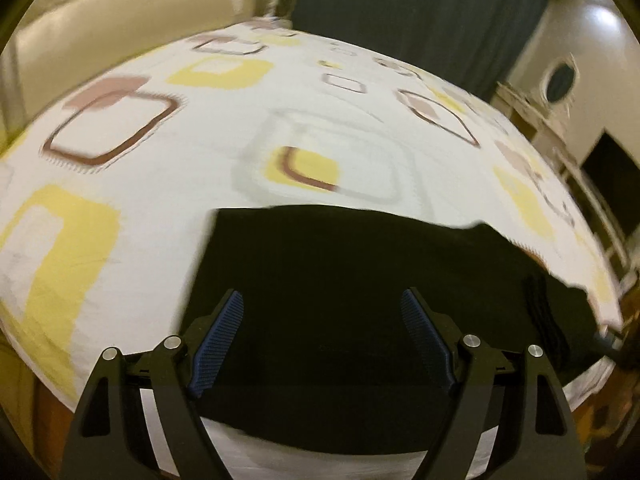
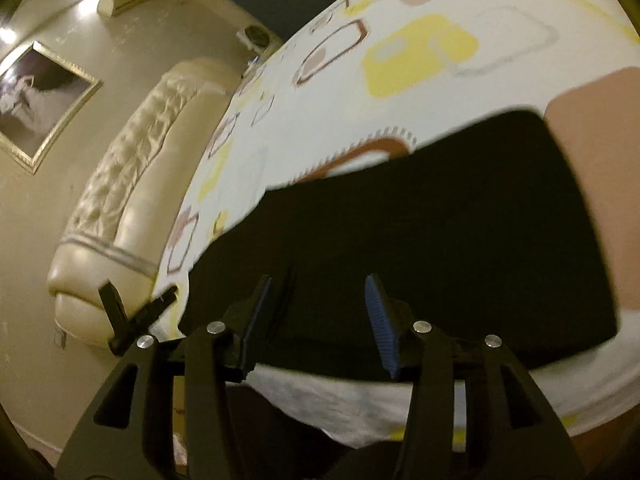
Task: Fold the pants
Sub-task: 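Move the left tool to the pants edge and grasp it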
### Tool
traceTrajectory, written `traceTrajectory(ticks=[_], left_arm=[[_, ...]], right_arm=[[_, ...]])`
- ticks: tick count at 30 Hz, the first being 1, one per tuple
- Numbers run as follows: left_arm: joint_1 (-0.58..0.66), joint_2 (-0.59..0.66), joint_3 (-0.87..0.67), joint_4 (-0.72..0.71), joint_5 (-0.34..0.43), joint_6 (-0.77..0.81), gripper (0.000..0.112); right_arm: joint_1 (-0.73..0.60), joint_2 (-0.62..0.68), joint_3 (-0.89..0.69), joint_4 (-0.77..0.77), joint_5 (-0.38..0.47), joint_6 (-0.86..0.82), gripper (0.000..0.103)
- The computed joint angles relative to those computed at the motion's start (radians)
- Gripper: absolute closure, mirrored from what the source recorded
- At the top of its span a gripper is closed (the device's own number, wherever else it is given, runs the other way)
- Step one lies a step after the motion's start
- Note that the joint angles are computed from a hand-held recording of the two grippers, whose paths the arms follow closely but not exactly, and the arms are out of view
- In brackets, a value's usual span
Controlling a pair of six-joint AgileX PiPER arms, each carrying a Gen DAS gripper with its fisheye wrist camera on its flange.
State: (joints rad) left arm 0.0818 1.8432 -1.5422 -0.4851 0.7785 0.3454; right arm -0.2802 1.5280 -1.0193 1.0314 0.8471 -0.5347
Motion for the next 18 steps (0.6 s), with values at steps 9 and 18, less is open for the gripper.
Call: traceTrajectory(ticks=[9, 18], left_arm=[[0.217, 0.263, -0.276, -0.18, 0.332, 0.06, 0.032], [0.222, 0.321, -0.33, -0.245, 0.382, 0.129, 0.032]], right_arm=[[0.031, -0.054, 0.062, -0.009, -0.019, -0.004, 0.047], [0.051, -0.027, 0.06, 0.021, -0.014, -0.022, 0.042]])
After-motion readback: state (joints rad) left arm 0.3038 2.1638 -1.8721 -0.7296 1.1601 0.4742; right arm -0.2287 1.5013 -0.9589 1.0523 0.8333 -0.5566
